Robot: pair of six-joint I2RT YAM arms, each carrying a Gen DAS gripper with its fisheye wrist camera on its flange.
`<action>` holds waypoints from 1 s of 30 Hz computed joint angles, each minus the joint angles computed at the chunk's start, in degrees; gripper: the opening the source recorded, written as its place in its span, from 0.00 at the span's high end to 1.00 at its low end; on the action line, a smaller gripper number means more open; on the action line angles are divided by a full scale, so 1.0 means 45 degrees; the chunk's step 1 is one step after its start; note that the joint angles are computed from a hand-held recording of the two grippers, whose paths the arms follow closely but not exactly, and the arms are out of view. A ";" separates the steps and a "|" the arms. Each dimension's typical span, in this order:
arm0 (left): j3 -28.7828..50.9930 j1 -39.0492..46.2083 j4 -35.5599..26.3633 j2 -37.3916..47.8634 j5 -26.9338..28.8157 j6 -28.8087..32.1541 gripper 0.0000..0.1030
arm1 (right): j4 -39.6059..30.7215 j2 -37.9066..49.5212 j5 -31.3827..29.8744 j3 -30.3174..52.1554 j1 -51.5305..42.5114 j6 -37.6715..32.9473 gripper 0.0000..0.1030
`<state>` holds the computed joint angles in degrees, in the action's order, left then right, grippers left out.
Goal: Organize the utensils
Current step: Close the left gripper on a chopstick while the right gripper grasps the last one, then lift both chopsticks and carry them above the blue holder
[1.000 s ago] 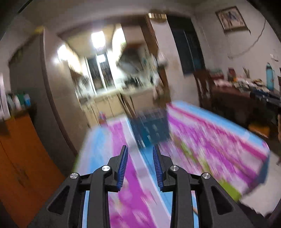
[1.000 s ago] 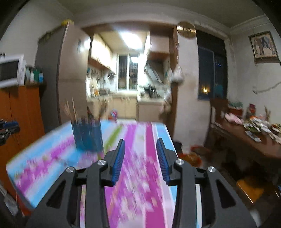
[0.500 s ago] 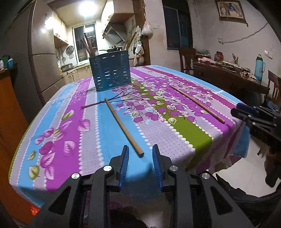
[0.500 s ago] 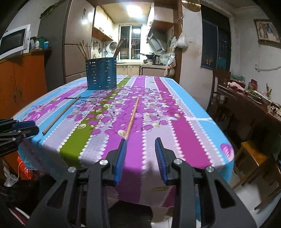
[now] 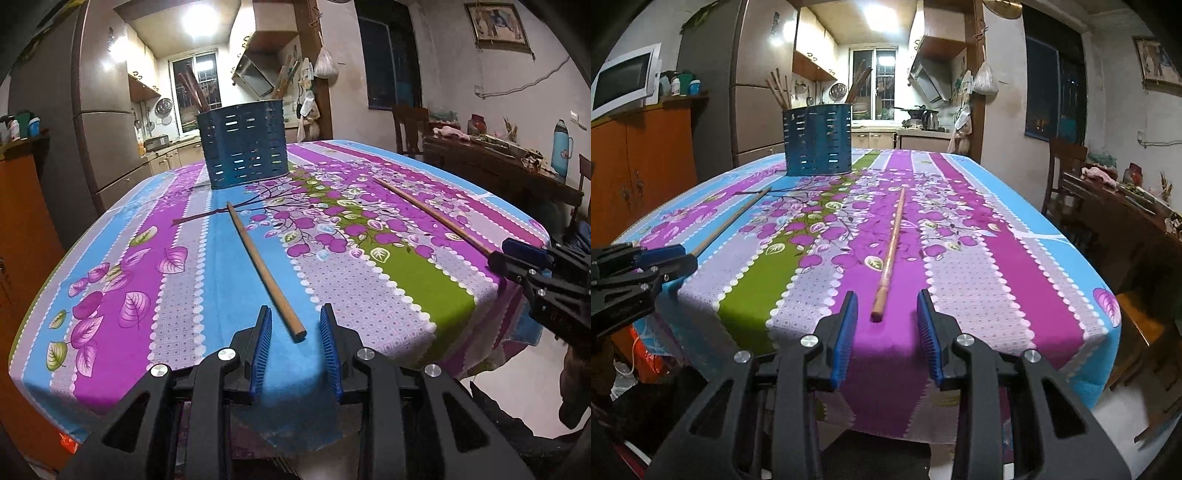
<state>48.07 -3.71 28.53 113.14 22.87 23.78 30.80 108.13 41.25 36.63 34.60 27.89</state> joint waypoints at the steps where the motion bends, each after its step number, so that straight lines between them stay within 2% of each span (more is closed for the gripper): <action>1: 0.0014 0.0005 0.0048 0.0029 0.0007 -0.0022 0.77 | 0.0030 0.0083 0.0098 0.0073 0.0045 -0.0124 0.74; 3: 0.0079 0.0041 0.0105 0.0117 0.0067 -0.0083 0.83 | 0.0193 0.0204 0.0160 0.0098 0.0078 -0.0229 0.80; 5: -0.0005 0.0082 0.0336 0.0165 0.0115 -0.0140 0.87 | 0.0452 0.0352 0.0331 0.0068 0.0160 -0.0175 0.82; 10: -0.0416 0.0160 0.1052 0.0178 0.0121 -0.0177 0.88 | 0.1042 0.0742 0.0970 0.0003 0.0417 0.0232 0.82; 17: -0.0841 0.0117 0.1799 0.0149 -0.0157 0.0093 0.87 | 0.1238 0.0775 0.1054 -0.0059 0.0423 0.0593 0.82; 20: -0.1031 0.0186 0.2138 0.0166 -0.0157 0.0114 0.87 | 0.1414 0.0907 0.1184 -0.0034 0.0524 0.0706 0.87; 22: -0.0986 0.0319 0.2089 0.0190 0.0064 0.0015 0.87 | 0.1486 0.0987 0.1238 0.0023 0.0621 0.0655 0.94; 30: -0.0559 0.0733 0.1783 0.0313 0.0321 -0.0116 0.92 | 0.1089 0.0647 0.0864 0.0040 0.0512 0.1006 0.95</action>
<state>45.56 -0.41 36.55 114.55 24.32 23.26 35.70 111.05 45.14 36.81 36.90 32.41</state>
